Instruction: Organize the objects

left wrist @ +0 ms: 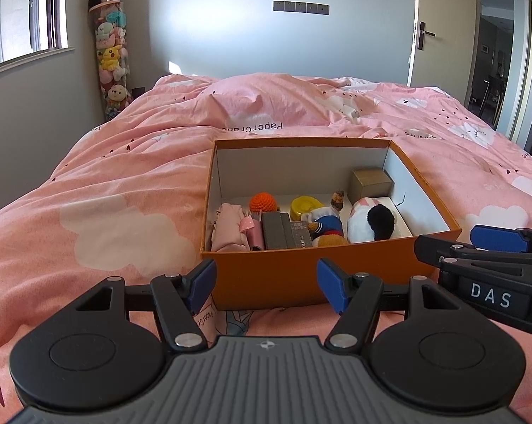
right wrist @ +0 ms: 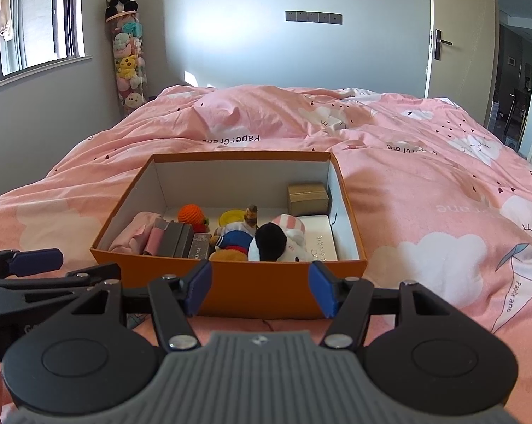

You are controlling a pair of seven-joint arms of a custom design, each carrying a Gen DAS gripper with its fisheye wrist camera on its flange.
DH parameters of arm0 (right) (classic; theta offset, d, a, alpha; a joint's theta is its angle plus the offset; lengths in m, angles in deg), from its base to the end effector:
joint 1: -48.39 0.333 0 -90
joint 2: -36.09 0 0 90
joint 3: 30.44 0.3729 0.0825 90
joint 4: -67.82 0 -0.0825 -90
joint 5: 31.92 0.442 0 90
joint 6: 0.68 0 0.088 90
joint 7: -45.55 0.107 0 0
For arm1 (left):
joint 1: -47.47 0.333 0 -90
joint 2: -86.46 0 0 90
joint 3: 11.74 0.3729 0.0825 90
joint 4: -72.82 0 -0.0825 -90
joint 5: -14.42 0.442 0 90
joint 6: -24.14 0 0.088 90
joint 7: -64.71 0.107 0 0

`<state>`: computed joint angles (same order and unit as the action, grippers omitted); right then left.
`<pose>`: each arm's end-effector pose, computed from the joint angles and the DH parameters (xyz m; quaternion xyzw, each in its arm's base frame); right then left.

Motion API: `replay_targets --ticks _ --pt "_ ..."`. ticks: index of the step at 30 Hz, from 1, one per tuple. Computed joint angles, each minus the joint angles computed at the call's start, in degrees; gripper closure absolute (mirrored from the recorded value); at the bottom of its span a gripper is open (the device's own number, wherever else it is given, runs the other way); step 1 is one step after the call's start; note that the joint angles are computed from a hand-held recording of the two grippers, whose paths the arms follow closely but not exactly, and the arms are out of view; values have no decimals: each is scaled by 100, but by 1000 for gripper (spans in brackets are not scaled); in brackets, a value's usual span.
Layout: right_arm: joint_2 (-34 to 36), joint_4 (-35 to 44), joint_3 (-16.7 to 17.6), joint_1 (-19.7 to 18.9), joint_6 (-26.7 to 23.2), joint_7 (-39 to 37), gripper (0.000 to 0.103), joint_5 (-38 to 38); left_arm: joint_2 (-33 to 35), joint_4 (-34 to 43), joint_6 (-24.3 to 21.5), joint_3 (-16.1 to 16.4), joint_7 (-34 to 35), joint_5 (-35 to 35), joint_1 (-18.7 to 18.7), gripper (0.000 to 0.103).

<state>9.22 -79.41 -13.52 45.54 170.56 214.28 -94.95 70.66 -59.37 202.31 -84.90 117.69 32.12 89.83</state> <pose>0.4216 0.1800 0.5004 -0.6018 0.6427 -0.3372 0.3331 0.4740 -0.3561 0.4922 -0.5284 0.7245 -0.3562 0.2626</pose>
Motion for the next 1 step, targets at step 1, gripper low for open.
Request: replay_targets --ticks 1 --pt "7 7 -1 4 -2 -14 40 8 -5 4 -11 -3 -7 0 3 27"
